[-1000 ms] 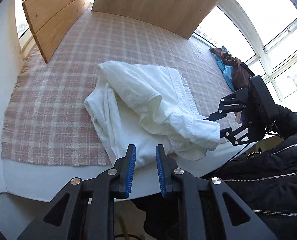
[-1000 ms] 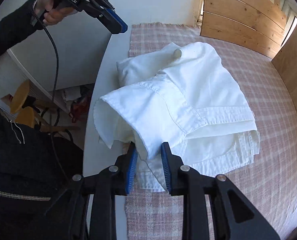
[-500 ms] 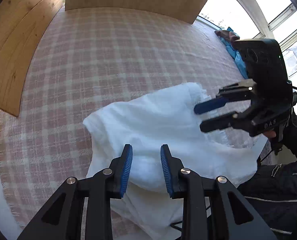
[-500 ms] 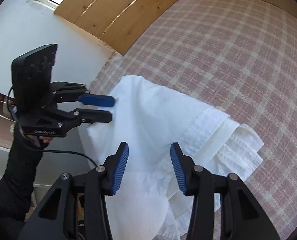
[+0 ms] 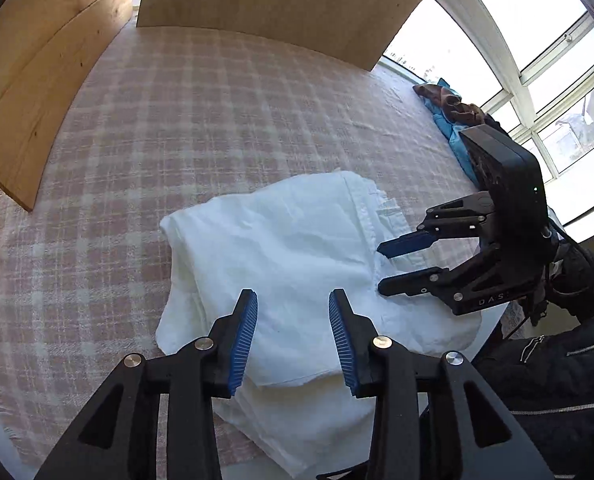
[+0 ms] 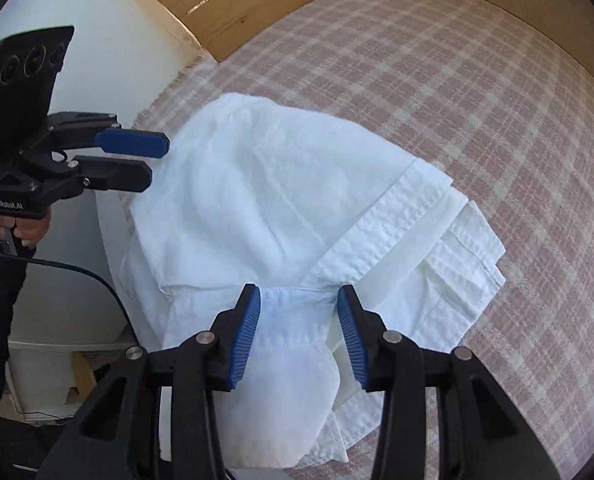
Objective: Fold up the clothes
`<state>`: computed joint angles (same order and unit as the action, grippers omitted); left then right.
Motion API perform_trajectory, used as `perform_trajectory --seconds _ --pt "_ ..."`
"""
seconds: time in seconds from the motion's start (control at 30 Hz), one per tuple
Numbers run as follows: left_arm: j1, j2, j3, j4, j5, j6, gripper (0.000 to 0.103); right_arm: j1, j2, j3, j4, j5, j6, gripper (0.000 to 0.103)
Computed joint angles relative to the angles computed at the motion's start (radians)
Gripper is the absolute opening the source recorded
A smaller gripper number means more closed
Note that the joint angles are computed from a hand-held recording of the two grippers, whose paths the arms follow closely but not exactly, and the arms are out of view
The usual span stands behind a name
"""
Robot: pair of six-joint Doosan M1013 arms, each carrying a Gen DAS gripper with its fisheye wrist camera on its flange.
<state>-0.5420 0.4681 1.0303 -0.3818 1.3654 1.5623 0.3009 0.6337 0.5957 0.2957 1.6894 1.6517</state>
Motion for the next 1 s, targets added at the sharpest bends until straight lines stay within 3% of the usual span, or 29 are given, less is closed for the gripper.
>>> perform_trajectory --seconds 0.03,0.1,0.13,0.2,0.33,0.4,0.47,0.53,0.57,0.67,0.73,0.83,0.9,0.97,1.0 --pt "0.002 -0.003 0.017 -0.002 -0.008 0.009 0.025 -0.006 -0.012 0.024 0.008 -0.014 0.012 0.040" --pt "0.016 -0.019 0.023 -0.039 -0.049 0.000 0.026 -0.030 -0.029 0.047 0.047 -0.032 0.048 0.040" --pt "0.024 -0.026 0.024 -0.059 -0.071 -0.005 0.026 -0.040 -0.034 0.042 0.049 -0.034 0.079 0.040" --pt "0.023 -0.034 0.001 -0.033 -0.126 0.018 0.032 -0.057 -0.062 0.056 0.046 -0.111 0.109 0.040" --pt "0.027 0.029 -0.087 -0.024 -0.151 0.033 0.037 -0.067 -0.024 -0.019 0.064 -0.137 0.165 0.040" --pt "0.023 0.076 -0.123 -0.014 -0.129 0.007 0.037 -0.065 0.026 -0.075 0.110 -0.104 0.161 0.040" --pt "0.008 0.106 -0.146 0.093 -0.088 -0.030 0.036 -0.055 0.077 -0.135 0.047 -0.060 0.174 0.040" --pt "-0.004 0.115 -0.140 0.174 -0.078 -0.045 0.041 -0.057 0.089 -0.138 0.009 -0.076 0.189 0.026" --pt "-0.005 0.112 -0.139 0.185 -0.073 -0.065 0.041 -0.067 0.095 -0.153 0.032 -0.059 0.210 0.026" --pt "-0.001 0.053 -0.087 0.155 -0.137 -0.095 0.038 -0.059 0.054 -0.134 -0.048 -0.072 0.212 0.029" --pt "-0.002 0.001 -0.035 0.082 -0.202 -0.058 0.039 -0.055 0.003 -0.070 -0.026 -0.109 0.183 0.030" --pt "-0.023 -0.039 0.013 0.031 -0.197 0.027 0.041 -0.045 -0.056 0.008 0.047 -0.118 0.143 0.030" --pt "-0.035 -0.037 0.033 0.037 -0.136 0.038 0.044 -0.024 -0.082 0.057 0.055 -0.103 0.102 0.030" --pt "-0.048 -0.036 0.072 0.093 -0.092 0.014 0.040 -0.002 -0.098 0.106 0.045 -0.067 0.065 0.030" --pt "-0.042 -0.051 0.112 0.073 -0.127 0.015 0.039 0.012 -0.100 0.126 0.023 -0.039 0.051 0.030"
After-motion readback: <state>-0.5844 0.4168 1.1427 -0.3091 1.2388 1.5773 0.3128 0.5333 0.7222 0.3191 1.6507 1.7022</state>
